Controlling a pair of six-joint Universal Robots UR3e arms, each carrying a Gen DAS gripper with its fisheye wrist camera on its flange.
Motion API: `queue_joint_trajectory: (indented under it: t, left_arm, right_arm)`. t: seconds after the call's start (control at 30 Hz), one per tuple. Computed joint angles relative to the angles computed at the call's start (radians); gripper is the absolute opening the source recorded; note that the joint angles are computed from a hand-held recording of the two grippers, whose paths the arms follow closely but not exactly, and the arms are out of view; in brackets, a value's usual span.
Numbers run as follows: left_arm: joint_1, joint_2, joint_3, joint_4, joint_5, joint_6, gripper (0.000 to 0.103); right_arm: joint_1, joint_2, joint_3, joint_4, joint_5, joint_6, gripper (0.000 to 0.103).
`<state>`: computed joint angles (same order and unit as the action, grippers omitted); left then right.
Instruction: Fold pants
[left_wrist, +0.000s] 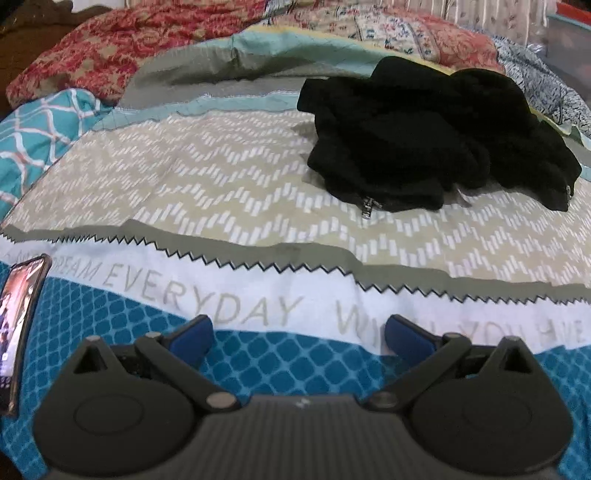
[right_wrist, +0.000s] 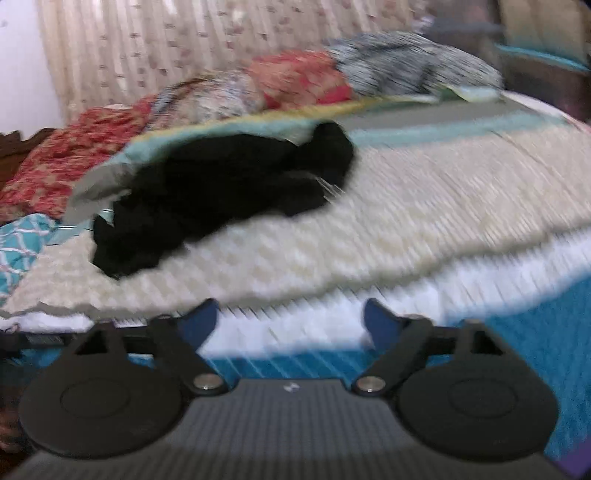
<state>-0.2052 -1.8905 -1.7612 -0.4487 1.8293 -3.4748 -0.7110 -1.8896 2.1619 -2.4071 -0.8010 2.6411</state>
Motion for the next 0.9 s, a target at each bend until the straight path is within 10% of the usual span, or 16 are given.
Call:
queue_joint_trajectory:
  t: [0.17,0.37,0.43,0.5,0.9]
  left_arm:
    - [-0.030,-0.055,-0.095,0.238,0.075,0.053,0.103]
    - [-0.136,-0.047,-0.142,0.277,0.157,-0.016,0.103]
    - [-0.133,-0.048,-0.144,0.282,0.155,-0.016,0.103]
    - [-0.132,-0.045,-0.157,0.297,0.154,-0.011,0.103]
    - [-0.129,-0.020,-0.179,0.302,0.144,-0.003,0.103]
  right_arm:
    - [0.254,0.367,-0.344,-0.210,-0.077,0.166,0.067]
    - [0.511,0.792,-0.851,-0.281,-0.235,0.240,0.093]
    - [0.586,0.913,-1.017,-0.204,-0.350,0.235,0.080]
    - [0.610,0.982,-1.128,-0.096,-0.408,0.226,0.018]
    - [0.199,0.684,-0.795,-0.355,-0.324,0.273,0.015]
